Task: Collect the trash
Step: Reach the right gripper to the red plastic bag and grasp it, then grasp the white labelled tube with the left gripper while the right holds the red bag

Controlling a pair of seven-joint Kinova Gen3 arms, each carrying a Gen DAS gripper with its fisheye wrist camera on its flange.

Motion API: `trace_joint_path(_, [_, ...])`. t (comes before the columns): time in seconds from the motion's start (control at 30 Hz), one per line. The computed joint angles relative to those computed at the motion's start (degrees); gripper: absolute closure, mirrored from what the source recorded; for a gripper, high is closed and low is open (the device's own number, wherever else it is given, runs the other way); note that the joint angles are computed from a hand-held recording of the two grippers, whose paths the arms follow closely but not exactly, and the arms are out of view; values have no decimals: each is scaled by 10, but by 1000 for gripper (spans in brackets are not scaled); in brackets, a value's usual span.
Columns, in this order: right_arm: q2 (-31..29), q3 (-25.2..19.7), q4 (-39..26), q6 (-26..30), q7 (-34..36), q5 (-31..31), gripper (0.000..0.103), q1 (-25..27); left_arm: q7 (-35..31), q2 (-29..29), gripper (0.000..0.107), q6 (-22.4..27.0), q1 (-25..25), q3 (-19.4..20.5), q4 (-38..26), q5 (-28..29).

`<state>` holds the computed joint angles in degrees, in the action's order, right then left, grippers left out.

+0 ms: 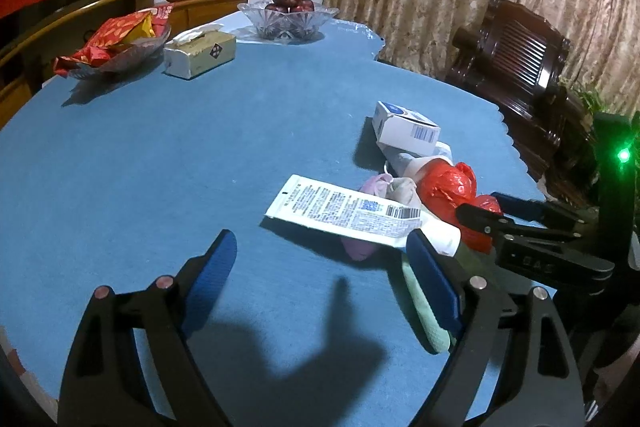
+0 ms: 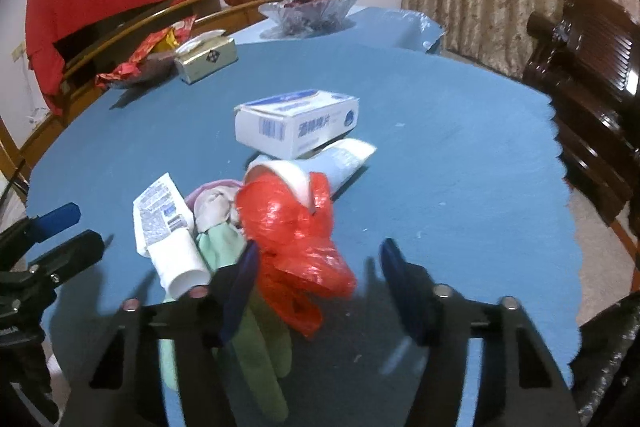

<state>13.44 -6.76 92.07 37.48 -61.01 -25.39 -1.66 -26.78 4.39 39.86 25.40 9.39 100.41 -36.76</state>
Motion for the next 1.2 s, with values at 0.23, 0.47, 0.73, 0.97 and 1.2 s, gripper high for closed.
trace_joint_path(0.23, [-12,-5,9,18,44,-44,83,23,-21,13,27,-17,2,1,-10,29])
trace_joint_path(0.47, [-48,17,35,24,80,-84,83,42,-32,36,29,-22,26,-5,-32,41])
trace_joint_path(0.73, [-56,38,39,34,87,-90,83,48,-16,84,26,24,67,-29,-87,31])
trace_joint_path(0.97, [-55,39,44,30,84,-90,83,46,-21,96,26,44,74,-43,-101,37])
trace_joint_path(1.2, [-54,37,47,31,80,-87,83,42,-17,71,29,31,53,-42,-63,57])
